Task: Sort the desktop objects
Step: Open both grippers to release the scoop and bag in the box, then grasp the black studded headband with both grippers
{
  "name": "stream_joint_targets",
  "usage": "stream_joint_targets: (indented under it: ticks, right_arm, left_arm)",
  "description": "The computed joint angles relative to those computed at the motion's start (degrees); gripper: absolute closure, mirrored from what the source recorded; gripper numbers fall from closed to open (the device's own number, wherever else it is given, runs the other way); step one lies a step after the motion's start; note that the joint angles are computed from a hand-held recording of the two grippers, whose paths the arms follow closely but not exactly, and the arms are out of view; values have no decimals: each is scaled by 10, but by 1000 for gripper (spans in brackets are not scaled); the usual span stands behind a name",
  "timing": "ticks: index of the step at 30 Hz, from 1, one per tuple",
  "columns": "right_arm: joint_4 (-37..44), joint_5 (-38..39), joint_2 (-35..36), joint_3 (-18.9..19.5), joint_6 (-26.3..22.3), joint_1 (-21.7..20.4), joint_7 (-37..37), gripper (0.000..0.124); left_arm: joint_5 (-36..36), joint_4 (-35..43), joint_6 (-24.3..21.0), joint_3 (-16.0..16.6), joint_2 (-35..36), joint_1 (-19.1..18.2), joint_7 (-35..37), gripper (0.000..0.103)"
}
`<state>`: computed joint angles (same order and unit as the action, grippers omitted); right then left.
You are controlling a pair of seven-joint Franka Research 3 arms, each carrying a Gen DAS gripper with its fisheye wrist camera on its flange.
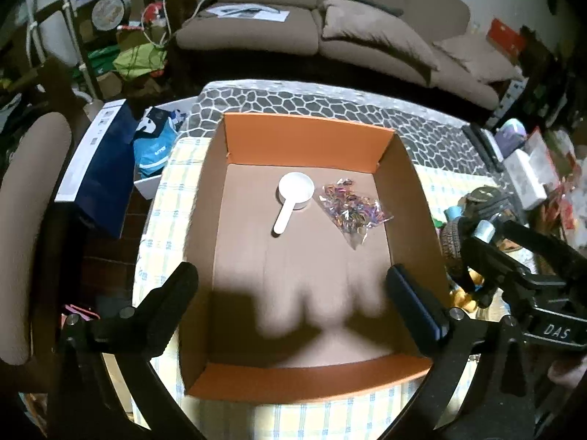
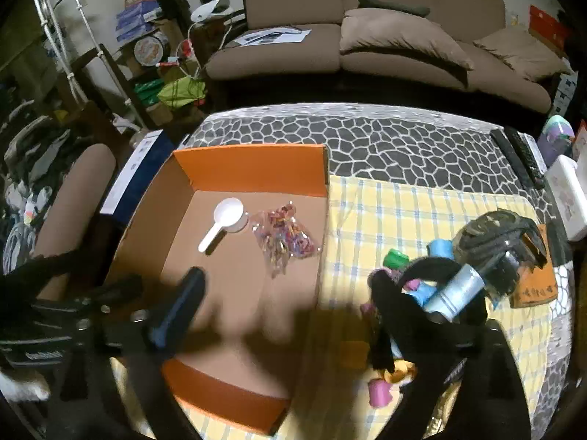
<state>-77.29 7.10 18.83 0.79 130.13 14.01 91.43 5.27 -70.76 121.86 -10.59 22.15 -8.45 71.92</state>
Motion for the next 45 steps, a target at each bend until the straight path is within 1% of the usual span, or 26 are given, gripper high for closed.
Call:
stream_joint_targets:
  ticks: [1,3,8,16,23,28,33,40,45]
  right_arm:
    - [-20,-6,-14,-1,14,2,-2,22]
    - [-41,-13,-28,-1,22,3,-5,22]
    - [-85,-10,-64,1,30,1,-7,22]
    - [-150,-6,-118,5,47,-5,-3,22]
    - [-207,4,-163,2,54,-21,-14,22]
    - [-244,4,-190,-6,57,-41,-21,22]
    - [-275,9,-210,-20,62,-68,-28,22]
    - [-303,15,-221,-36,64,-105,-39,22]
    - [-312,28,-219,-47,64,-128,-53,22]
  left_arm:
    - [1,-5,0,0,-5,0,-2,0]
    - [-3,-22,2,-1,-18,2,0,0]
    - [-12,-63,10,-4,-50,4,-1,0]
    - [-30,-133,39,-9,-103,2,-4,0]
    - [-34,-157,53,-16,-120,-12,-13,0]
    - [-18,-144,50,-24,-106,-34,-18,0]
    - [-11,-125,57,-35,-83,-57,-16,0]
    - [-2,-61,41,-45,-22,-94,-17,0]
    - [12,-14,27,-46,18,-117,-10,0]
